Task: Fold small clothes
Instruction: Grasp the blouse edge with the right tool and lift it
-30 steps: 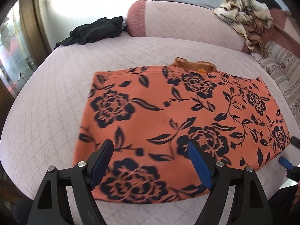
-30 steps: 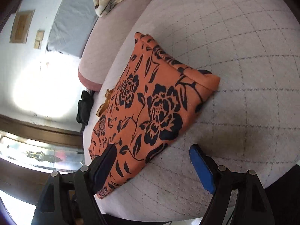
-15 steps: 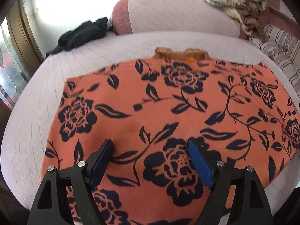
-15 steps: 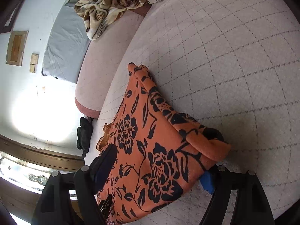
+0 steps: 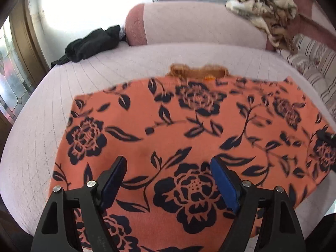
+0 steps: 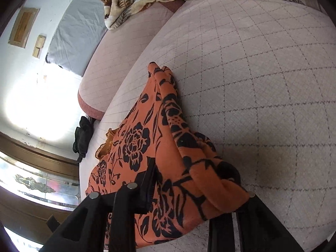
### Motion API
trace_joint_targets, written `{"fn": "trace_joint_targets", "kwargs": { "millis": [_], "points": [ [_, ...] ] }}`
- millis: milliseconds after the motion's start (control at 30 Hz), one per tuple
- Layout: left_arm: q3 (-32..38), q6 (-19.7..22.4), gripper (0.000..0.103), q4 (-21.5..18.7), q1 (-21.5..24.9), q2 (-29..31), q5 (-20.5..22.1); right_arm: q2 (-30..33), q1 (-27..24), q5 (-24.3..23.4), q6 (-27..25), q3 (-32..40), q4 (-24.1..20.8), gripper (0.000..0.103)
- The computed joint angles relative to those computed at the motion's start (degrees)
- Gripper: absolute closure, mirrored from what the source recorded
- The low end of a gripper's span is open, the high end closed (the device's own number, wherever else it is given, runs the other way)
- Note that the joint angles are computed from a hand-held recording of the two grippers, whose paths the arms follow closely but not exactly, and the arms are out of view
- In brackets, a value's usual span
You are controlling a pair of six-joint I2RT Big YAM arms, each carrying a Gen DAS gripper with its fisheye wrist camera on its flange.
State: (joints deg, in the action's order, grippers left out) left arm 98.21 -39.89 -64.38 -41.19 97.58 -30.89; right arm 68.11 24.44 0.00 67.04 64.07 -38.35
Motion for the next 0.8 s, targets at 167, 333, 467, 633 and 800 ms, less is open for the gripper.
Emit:
{"fn": "trace_joint_targets", "kwargs": {
  "millis": [167, 333, 467, 633, 800],
  "points": [
    [2.2, 2.0, 0.02, -2.8, 0.8, 3.6, 3.5, 0.4, -0.2, 0.3, 1.5, -0.7, 1.1, 0.041],
    [2.3, 3.4, 0.017, -1.6, 1.1, 3.6, 2.5, 3.1, 0.3, 1.0, -4.5, 3.4, -2.6, 0.08],
    [-0.7, 1.0, 0.019, 0.6, 3.4, -1.0, 6.5, 6.4, 3.8, 7.4, -11.6, 12.7, -9.7, 0.083],
    [-13.7, -5.8, 0.019, 6.5, 6.4, -15.8, 3.1, 17.3, 14.5, 19.1, -28.4, 34.6, -18.0, 0.083],
    [-25.0, -16.6, 0.019, 3.6, 11.7, -29.3, -2.6, 32.6, 24.0, 19.2, -36.5, 53.6, -24.7, 0.083]
  ]
}}
